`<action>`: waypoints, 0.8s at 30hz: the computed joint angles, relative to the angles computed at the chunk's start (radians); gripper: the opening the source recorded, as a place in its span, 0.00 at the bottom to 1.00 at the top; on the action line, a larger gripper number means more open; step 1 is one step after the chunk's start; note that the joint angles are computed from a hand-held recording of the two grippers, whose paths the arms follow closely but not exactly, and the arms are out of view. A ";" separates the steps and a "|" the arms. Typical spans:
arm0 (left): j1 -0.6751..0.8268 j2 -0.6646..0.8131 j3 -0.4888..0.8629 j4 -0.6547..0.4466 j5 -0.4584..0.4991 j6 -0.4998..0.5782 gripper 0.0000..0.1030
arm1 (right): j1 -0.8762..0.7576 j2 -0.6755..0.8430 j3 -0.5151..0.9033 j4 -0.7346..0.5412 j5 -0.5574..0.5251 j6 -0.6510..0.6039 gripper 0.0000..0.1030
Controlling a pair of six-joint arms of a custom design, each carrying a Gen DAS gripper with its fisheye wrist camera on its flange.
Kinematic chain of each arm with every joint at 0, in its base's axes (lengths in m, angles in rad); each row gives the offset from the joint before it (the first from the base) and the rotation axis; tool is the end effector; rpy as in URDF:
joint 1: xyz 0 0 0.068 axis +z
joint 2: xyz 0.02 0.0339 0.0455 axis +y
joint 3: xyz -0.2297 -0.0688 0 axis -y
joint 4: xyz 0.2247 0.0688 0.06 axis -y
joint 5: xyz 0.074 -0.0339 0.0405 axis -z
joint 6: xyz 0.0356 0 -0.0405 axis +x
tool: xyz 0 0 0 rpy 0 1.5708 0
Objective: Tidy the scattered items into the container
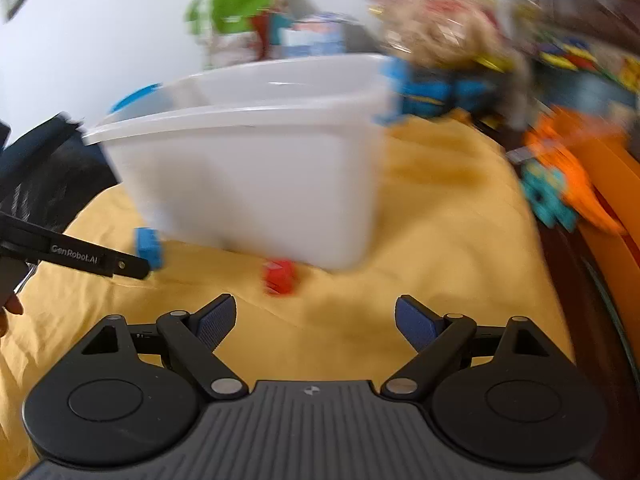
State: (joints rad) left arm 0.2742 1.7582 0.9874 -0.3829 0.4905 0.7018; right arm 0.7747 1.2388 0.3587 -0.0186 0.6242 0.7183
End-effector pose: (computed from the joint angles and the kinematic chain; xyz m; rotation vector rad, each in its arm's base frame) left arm 0.3015 0.0674 0.1293 0.6687 2.4473 -0.3087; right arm 0.1565 0.1240 0.1152 0.1896 2.2508 0.0008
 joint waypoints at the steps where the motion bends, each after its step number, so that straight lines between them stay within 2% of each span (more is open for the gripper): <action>1: -0.006 -0.017 -0.016 0.004 0.001 -0.019 0.63 | -0.016 0.060 0.032 0.023 -0.010 -0.020 0.86; 4: -0.091 -0.034 -0.043 0.066 -0.044 -0.198 0.63 | -0.080 0.198 0.100 0.100 -0.055 -0.030 0.83; 5: -0.117 -0.026 -0.037 0.078 -0.066 -0.262 0.63 | -0.097 0.235 0.122 0.113 -0.074 -0.031 0.77; 6: -0.138 -0.016 -0.031 0.089 -0.088 -0.310 0.63 | -0.109 0.273 0.147 0.119 -0.091 -0.036 0.65; 7: -0.166 -0.003 -0.027 0.109 -0.123 -0.353 0.63 | -0.114 0.308 0.170 0.110 -0.101 -0.039 0.58; 8: -0.191 0.011 -0.026 0.129 -0.156 -0.379 0.63 | -0.116 0.347 0.199 0.095 -0.111 -0.042 0.46; 10: -0.217 0.032 -0.042 0.171 -0.208 -0.399 0.63 | -0.098 0.384 0.210 0.111 -0.091 -0.055 0.41; 11: -0.215 0.038 -0.052 0.189 -0.213 -0.401 0.62 | -0.088 0.382 0.205 0.116 -0.080 -0.061 0.30; 12: -0.199 0.037 -0.068 0.210 -0.187 -0.392 0.60 | -0.078 0.367 0.192 0.116 -0.072 -0.060 0.22; 13: -0.180 0.034 -0.080 0.224 -0.158 -0.369 0.47 | -0.069 0.344 0.174 0.115 -0.063 -0.057 0.22; 16: -0.131 0.040 -0.071 0.192 -0.104 -0.214 0.28 | -0.027 0.270 0.110 0.105 -0.034 -0.047 0.22; 21: -0.036 -0.006 -0.062 0.066 -0.011 0.002 0.25 | 0.073 0.147 0.037 0.042 0.023 0.040 0.22; 24: 0.021 -0.046 -0.064 -0.013 0.053 0.082 0.25 | 0.137 0.108 0.046 -0.032 0.050 0.099 0.22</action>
